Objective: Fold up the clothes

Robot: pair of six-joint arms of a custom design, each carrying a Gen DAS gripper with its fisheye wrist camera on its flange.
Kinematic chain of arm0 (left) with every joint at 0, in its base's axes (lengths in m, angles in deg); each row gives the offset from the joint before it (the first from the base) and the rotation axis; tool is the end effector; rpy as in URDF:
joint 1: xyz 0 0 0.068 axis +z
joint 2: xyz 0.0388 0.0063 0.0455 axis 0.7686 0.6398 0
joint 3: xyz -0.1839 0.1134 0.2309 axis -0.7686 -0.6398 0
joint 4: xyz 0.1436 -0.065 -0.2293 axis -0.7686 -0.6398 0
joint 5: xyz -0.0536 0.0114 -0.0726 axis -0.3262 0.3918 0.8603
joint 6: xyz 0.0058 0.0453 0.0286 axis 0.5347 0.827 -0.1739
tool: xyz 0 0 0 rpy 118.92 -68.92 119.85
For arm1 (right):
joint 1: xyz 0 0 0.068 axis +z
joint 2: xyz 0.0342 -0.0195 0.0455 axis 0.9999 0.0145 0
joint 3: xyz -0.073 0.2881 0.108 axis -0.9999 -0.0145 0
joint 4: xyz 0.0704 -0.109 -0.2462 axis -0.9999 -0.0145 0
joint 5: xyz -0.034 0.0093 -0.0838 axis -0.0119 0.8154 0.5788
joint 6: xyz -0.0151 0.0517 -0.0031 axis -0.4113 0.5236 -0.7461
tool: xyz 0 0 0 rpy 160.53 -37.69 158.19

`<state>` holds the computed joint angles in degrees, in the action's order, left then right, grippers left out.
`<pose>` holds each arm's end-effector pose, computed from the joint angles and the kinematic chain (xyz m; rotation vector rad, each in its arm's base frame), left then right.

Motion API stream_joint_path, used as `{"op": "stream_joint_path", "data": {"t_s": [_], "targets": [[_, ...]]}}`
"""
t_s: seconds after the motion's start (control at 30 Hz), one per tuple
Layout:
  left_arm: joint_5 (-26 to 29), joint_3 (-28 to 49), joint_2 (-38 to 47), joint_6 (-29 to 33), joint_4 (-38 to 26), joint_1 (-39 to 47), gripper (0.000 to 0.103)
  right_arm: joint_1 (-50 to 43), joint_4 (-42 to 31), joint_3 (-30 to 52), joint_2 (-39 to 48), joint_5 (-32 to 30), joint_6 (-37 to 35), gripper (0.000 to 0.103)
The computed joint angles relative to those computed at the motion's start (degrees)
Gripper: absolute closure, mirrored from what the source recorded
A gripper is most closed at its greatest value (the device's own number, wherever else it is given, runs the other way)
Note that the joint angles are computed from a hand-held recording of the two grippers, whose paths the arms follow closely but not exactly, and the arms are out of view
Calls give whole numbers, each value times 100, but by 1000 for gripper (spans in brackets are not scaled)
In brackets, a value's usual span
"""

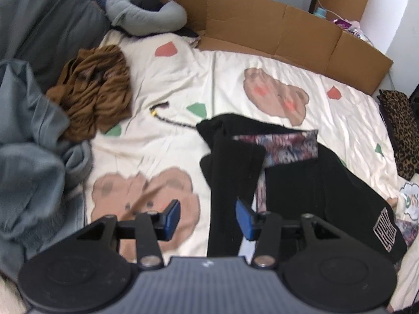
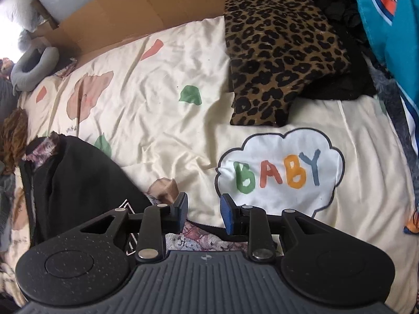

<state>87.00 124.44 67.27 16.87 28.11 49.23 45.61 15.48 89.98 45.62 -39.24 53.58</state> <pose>0.4704 -0.0186 0.2893 0.7302 2.5240 -0.2433 0.1447 -0.1244 0.1980 0.9227 2.4808 0.1236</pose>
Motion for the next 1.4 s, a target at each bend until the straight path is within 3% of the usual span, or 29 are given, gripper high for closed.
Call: {"op": "stream_joint_path", "data": {"t_s": [0.23, 0.43, 0.77, 1.07, 1.23, 1.33, 1.4], "targets": [[-125, 923, 682, -1, -149, -380, 49, 513, 547, -206, 132, 207, 13, 69], [-127, 1422, 1100, -126, -172, -545, 45, 659, 835, -333, 278, 32, 234, 69], [-143, 2251, 1800, -1025, -157, -757, 45, 1175, 1219, -464, 641, 377, 412, 69], [-120, 3653, 2841, -2201, -909, -728, 47, 1223, 1248, -462, 824, 329, 809, 69], [-30, 3790, 3032, -2188, -1216, -750, 48, 1420, 1363, -457, 956, 369, 1059, 69], [-93, 3683, 3029, -2102, -1317, -743, 63, 1603, 1467, -439, 1086, 433, 1032, 69], [-144, 3605, 3003, -2066, -1366, -716, 91, 1676, 1521, -408, 1201, 460, 964, 69]]}}
